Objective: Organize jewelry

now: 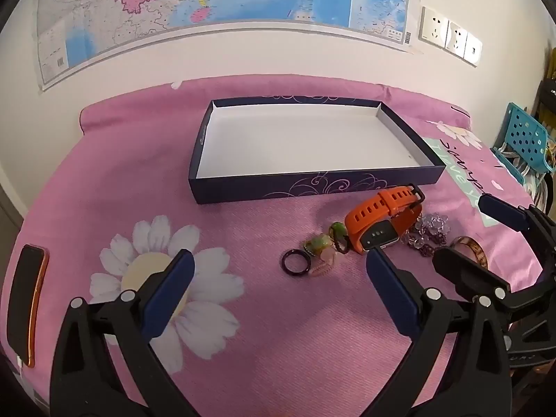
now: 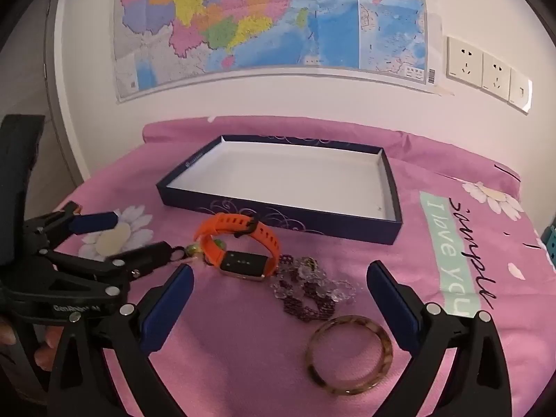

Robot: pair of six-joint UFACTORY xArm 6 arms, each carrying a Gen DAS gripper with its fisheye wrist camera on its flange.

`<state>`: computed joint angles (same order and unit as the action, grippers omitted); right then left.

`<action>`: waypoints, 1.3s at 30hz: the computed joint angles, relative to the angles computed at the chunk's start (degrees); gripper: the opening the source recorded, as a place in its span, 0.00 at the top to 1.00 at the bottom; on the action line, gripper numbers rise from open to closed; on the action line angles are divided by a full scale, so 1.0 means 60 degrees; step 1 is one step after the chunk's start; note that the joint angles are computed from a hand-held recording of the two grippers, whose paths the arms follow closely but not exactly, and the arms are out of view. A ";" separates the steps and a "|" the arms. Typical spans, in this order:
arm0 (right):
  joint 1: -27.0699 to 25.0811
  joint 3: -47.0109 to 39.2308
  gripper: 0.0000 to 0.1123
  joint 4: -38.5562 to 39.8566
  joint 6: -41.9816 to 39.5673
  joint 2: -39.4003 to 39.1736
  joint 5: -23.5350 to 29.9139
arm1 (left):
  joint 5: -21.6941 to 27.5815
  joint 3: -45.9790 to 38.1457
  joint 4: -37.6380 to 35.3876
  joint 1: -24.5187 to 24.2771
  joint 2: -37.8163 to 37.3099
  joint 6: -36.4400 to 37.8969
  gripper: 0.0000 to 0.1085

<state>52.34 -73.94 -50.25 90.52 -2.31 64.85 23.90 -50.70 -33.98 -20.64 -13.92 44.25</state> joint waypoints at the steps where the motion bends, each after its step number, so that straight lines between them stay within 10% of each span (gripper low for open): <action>1: 0.0010 -0.0038 0.14 0.0003 0.0011 0.0024 0.0046 | -0.0032 0.0009 0.0007 -0.0003 -0.0004 -0.0022 0.10; 39: -0.0176 0.0736 0.14 -0.0181 0.0909 -0.0404 -0.1258 | -0.0014 0.0161 0.0124 -0.0048 -0.0049 -0.0263 0.10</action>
